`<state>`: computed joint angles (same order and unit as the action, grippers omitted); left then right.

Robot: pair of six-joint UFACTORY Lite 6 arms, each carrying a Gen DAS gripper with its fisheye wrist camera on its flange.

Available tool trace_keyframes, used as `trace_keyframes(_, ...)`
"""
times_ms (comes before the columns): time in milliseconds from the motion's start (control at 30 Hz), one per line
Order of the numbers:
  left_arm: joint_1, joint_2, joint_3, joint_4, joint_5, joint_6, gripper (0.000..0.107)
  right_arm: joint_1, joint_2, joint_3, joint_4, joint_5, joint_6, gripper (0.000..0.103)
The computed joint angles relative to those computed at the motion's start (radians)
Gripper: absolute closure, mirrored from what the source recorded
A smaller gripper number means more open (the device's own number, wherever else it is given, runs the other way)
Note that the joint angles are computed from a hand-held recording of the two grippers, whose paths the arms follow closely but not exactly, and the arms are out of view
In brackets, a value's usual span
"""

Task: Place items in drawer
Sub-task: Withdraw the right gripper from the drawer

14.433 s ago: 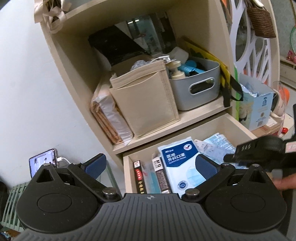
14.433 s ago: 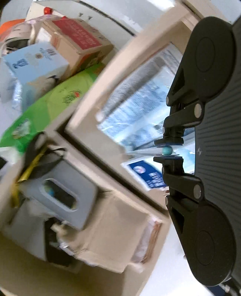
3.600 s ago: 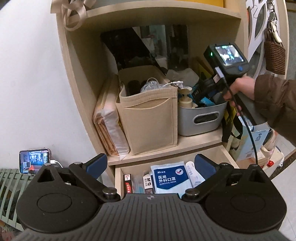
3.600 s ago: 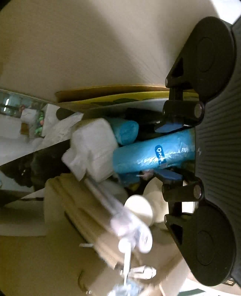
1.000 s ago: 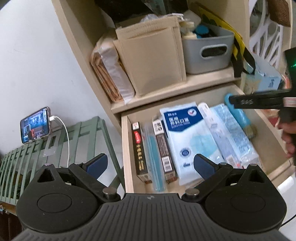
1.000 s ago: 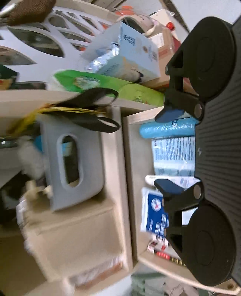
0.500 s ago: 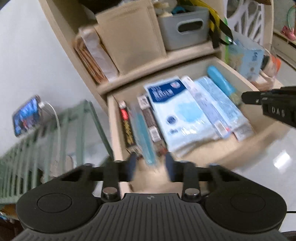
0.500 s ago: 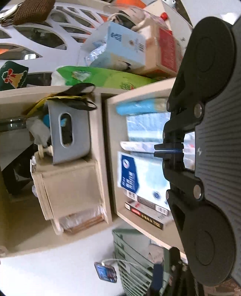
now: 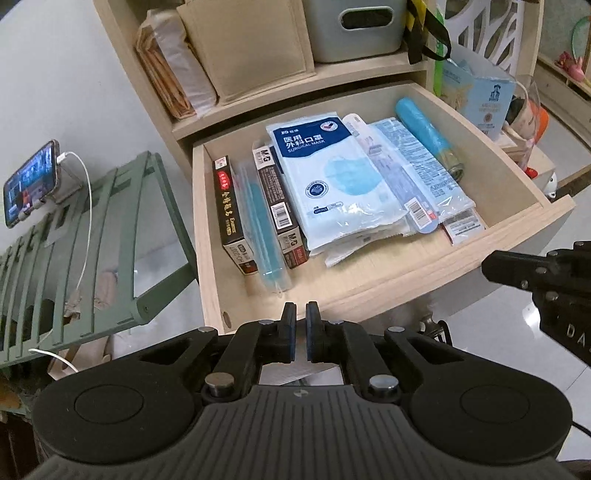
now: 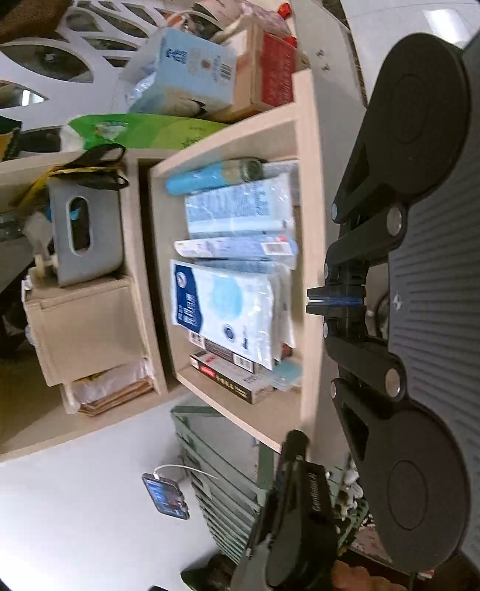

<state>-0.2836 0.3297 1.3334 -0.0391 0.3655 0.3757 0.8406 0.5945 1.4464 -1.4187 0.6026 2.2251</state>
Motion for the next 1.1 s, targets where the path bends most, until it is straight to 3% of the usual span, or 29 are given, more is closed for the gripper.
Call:
trace_keyframes(200, -0.004, -0.015, -0.035, -0.044, -0.03, 0.05, 0.101, -0.006, 0.014, 0.005, 0.006, -0.015, -0.019, 0.102)
trace_keyframes(467, -0.015, 0.005, -0.012, 0.0, -0.037, -0.024, 0.101, -0.031, 0.025, 0.015, 0.002, -0.05, -0.038, 0.103)
trace_keyframes(700, -0.054, -0.017, -0.043, 0.218, -0.141, -0.258, 0.1, -0.088, 0.088, 0.112, 0.026, -0.083, -0.098, 0.103)
trace_keyframes(967, -0.067, 0.167, 0.177, 0.191, -0.088, -0.239, 0.1, -0.205, 0.178, 0.258, 0.072, -0.184, -0.204, 0.103)
trace_keyframes(1100, -0.063, 0.306, 0.364, 0.213, -0.036, -0.248, 0.099, -0.255, 0.287, 0.436, 0.206, -0.194, -0.382, 0.103)
